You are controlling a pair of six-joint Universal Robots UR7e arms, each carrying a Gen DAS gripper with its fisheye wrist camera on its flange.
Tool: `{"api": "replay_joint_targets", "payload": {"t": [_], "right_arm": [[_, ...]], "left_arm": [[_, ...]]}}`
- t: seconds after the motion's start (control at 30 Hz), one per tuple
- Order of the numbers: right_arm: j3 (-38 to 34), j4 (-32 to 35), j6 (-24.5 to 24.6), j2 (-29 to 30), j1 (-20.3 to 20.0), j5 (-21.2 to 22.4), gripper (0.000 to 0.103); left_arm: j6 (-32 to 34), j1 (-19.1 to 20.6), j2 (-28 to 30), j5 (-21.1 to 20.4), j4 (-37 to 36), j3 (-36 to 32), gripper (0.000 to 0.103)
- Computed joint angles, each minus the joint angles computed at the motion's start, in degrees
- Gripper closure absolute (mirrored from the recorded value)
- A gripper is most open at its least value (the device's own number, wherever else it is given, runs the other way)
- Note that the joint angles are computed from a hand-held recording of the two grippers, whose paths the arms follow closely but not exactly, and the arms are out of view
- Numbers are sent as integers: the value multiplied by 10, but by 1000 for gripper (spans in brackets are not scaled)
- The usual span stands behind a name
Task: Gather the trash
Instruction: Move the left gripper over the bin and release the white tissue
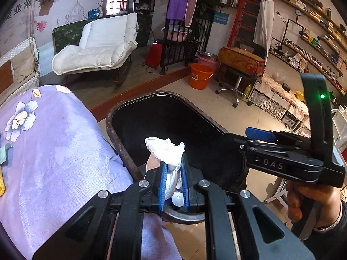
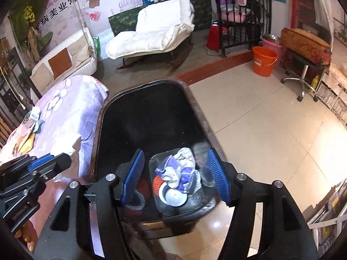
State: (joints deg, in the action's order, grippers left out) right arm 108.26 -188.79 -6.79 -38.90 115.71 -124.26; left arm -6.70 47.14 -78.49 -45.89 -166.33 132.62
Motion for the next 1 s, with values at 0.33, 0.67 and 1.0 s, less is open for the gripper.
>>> {"api": "replay_joint_targets", "payload": {"t": [0.33,0.67,1.0], "right_arm": [[32,-62,-4,-29,0,-38,34],[56,-86,-1,-50,-13,-50,28],[63,-96,8,-52,-15,-55,26]], "left_arm": [[21,23,71,-24,13,-51,89],[30,44,109,-34,35,-82,89],[54,44,123,-25,28,-88,47]]}}
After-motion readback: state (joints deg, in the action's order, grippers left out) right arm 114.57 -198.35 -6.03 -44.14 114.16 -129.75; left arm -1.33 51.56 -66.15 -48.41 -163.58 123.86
